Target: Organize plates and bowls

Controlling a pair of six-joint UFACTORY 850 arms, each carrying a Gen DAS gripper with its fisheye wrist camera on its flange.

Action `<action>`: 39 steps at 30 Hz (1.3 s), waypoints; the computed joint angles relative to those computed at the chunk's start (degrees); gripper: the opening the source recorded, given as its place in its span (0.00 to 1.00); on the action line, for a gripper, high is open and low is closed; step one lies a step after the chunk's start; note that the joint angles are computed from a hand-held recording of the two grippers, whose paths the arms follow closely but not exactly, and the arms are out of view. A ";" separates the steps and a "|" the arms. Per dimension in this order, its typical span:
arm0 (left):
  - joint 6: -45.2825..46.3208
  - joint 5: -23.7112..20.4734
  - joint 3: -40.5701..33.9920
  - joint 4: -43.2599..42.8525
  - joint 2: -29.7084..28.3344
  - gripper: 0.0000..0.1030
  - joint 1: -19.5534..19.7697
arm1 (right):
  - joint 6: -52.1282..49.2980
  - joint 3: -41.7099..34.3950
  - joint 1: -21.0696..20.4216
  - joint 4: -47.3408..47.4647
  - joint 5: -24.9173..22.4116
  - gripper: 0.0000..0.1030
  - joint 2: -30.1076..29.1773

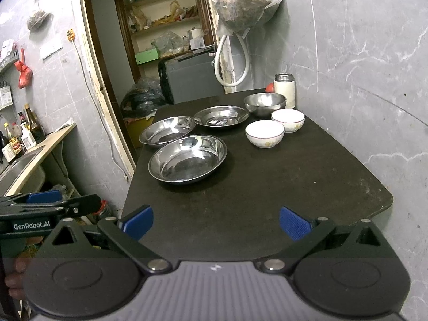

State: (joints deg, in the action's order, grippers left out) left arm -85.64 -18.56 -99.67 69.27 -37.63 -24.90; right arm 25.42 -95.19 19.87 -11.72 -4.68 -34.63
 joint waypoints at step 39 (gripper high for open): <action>28.07 -7.14 -13.11 -32.95 -8.28 0.99 3.08 | -14.03 -5.89 -0.96 14.84 -5.10 1.00 -4.15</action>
State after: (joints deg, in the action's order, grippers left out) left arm -57.58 -25.70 -112.77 36.32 -45.91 -21.82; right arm 11.39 -101.08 18.91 3.12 -9.78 -38.78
